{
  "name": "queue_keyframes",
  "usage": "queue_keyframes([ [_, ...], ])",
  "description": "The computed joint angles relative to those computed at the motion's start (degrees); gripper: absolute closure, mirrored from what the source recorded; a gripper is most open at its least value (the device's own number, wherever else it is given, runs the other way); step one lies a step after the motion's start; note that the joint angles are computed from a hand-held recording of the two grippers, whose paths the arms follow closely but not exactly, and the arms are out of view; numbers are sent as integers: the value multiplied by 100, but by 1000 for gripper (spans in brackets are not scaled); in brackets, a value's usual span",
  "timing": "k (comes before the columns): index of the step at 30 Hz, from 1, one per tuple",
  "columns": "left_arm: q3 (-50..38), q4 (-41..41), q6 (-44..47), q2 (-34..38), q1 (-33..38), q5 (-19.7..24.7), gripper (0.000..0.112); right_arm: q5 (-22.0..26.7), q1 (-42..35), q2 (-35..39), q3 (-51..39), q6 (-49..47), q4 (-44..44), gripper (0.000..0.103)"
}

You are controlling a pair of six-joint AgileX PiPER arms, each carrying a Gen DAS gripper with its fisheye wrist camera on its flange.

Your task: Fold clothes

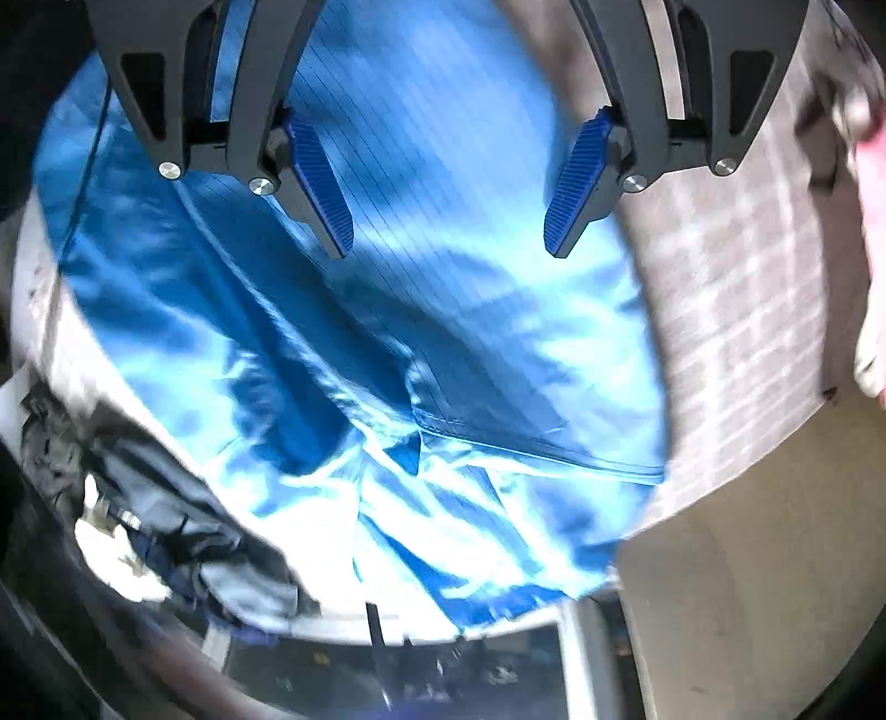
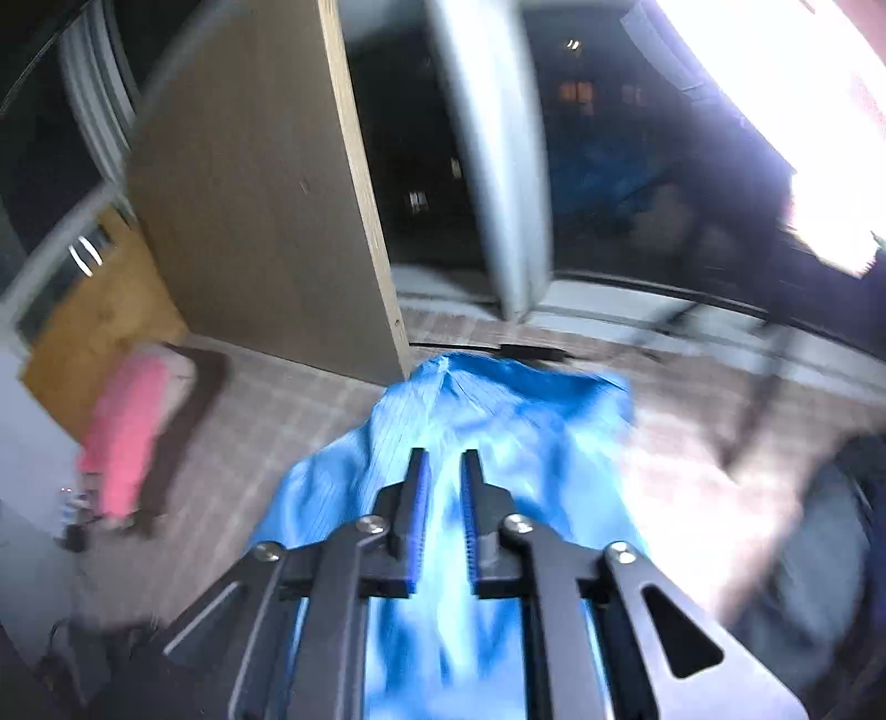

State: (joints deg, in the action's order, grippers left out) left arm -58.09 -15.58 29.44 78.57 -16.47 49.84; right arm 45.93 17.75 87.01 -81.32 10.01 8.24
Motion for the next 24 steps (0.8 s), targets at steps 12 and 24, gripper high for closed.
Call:
queue_keyframes([
  [12, 1270, 397, -1283, -1837, -577, 775, 43, -1167, 2169, -2197, 4216, 1797, 153, 87],
  [24, 2194, 158, -1165, -3636, -1188, 1618, 46, -164, 5986, -2386, 4285, 7537, -3615, 87],
])
